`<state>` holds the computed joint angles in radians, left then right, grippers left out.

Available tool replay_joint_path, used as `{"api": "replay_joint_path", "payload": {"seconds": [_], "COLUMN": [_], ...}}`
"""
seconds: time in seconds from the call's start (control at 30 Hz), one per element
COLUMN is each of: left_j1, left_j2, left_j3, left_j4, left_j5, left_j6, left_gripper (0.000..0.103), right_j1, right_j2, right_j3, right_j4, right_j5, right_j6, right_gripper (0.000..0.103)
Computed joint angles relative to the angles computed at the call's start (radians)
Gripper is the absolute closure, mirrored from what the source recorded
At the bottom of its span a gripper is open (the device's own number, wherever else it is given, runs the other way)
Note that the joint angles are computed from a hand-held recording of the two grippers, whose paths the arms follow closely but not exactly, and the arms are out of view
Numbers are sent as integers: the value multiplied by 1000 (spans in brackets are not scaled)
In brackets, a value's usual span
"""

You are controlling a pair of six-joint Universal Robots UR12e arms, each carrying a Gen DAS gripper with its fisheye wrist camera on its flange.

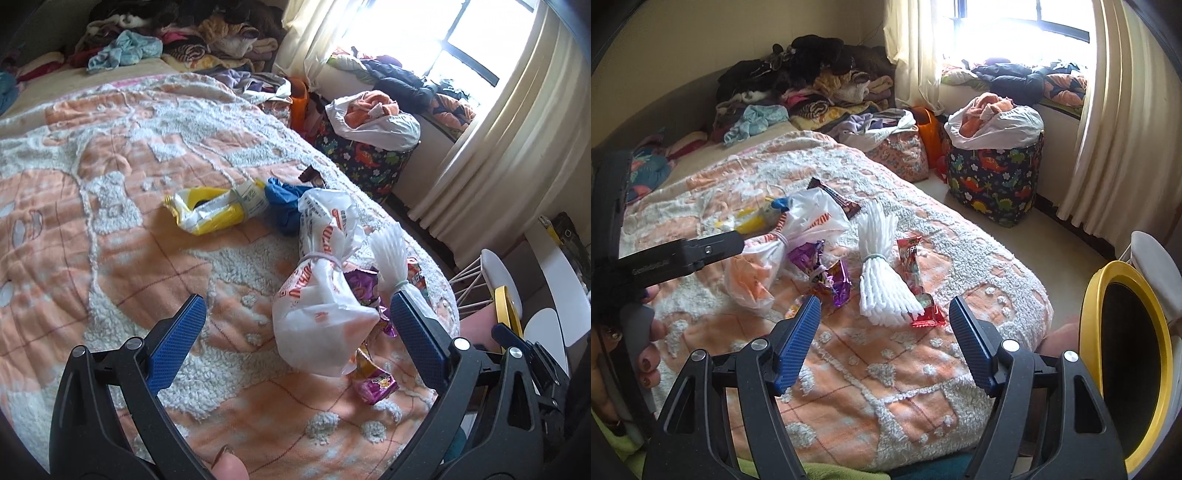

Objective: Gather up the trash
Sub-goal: 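Grasp the white plastic bag with the left tool while the right tool grasps the white foam mesh bundle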

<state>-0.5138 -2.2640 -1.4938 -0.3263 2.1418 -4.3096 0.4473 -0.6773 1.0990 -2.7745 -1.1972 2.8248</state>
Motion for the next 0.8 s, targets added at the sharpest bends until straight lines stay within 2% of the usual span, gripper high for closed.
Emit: {"api": "replay_joint_path", "payload": {"seconds": [0.33, 0.5, 0.6, 0.67, 0.73, 0.8], "left_j1": [7, 7, 8, 9, 10, 11], "left_j2": [-8, -11, -14, -15, -17, -18], "left_j3": [-8, -6, -4, -4, -4, -3], "left_j4": [41, 51, 57, 60, 62, 64], "left_j5": [-52, -64, -77, -86, -92, -98], "left_j6": [2, 5, 8, 8, 11, 13], "left_gripper": [28, 30, 39, 40, 46, 51], "right_j1": [20, 40, 52, 56, 57, 52], "right_j2": [54, 74, 91, 101, 111, 110], "right_j3": [-96, -128, -152, -168, -187, -186], "right_j4": [99, 132, 152, 166, 198, 214], "right_j5": [-65, -133, -176, -188, -190, -168], "right_j6": [-53, -116, -135, -143, -142, -127], "right_gripper": [33, 33, 35, 47, 83, 86]}}
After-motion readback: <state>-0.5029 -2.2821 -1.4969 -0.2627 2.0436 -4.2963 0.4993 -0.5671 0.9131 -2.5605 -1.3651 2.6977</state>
